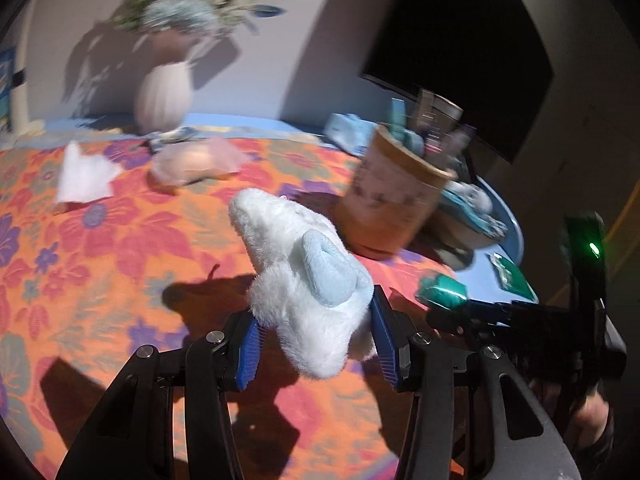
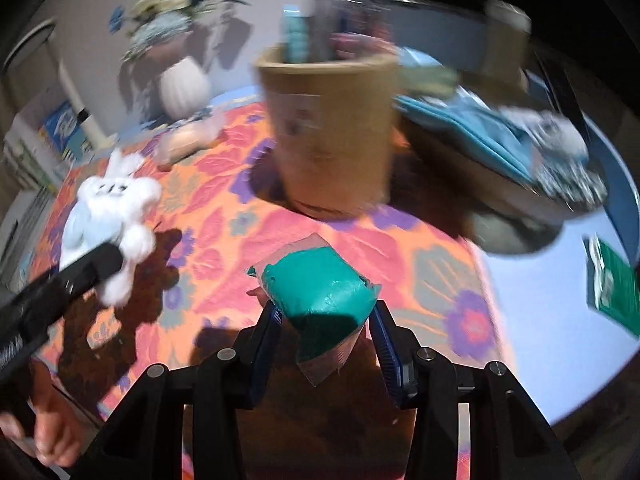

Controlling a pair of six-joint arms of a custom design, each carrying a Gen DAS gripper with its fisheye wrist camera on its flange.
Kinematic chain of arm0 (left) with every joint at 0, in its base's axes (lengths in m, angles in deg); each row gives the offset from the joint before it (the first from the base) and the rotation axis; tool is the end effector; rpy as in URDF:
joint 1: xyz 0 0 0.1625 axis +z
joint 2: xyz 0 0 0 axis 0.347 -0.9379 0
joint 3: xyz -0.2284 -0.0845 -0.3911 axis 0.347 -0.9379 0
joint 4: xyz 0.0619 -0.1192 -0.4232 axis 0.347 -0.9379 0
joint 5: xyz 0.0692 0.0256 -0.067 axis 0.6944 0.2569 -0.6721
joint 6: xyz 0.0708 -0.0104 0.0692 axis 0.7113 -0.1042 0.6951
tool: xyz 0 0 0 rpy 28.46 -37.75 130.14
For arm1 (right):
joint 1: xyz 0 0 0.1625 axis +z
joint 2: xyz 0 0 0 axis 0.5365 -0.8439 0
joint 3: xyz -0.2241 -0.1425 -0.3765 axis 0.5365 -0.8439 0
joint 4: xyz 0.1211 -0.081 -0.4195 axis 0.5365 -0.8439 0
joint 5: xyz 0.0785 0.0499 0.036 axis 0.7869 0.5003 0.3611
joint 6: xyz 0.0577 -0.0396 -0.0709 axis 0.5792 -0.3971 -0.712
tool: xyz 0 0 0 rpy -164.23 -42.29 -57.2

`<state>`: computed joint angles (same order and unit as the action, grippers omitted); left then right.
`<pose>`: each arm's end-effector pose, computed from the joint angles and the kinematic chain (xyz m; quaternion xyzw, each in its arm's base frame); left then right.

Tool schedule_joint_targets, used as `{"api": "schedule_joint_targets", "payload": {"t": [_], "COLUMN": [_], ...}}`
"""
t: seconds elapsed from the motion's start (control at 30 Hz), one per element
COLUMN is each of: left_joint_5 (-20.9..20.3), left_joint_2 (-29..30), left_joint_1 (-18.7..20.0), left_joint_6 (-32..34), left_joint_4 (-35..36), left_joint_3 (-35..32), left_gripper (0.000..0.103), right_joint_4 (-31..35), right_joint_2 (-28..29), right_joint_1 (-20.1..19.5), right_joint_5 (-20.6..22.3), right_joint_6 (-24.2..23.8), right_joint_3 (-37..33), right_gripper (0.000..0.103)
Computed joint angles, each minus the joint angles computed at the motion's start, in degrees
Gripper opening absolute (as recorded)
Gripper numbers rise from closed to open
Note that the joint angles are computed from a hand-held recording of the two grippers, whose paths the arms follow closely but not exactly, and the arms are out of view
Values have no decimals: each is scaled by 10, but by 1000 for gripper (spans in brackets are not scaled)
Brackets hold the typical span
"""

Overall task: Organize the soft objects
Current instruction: 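Carry the teal pouch and white plush to the glass bowl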

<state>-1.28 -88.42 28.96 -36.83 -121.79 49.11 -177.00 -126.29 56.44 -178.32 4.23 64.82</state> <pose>-0.3847 -0.7003 0.0101 0.3113 0.9152 -0.2423 0.0828 0.0593 -0.6146 0.3459 -0.0353 -0.8999 0.2699 0.3407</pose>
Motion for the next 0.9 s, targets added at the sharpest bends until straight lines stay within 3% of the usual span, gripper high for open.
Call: {"api": "schedule_joint_targets", "payload": {"t": [0.13,0.37,0.57,0.7,0.8,0.9], "left_joint_5": [-19,-63,-89,-75,-31,-6], "left_joint_2": [0,18,58,97,136,186], "left_joint_1": [-21,-49,-70,-81,-93,-98], "left_joint_6": [18,39,57,59,66,62], "left_joint_4": [-1,12,48,95,160,231], "left_joint_3": [7,-21,-99,-173,-248,-344], "left_gripper": [45,45,45,45,45,45], "right_joint_4": [37,11,-26,-29,-35,-13], "right_joint_2": [-60,-127,-147,-141,-138,-128], "right_joint_1": [-27,-23,-23,-37,-48,-69], "right_joint_5": [59,44,47,66,86,116], "right_joint_6": [53,44,14,22,31,73], "right_joint_3": [18,41,32,2,-20,-57], "right_gripper": [44,44,44,44,44,44]}}
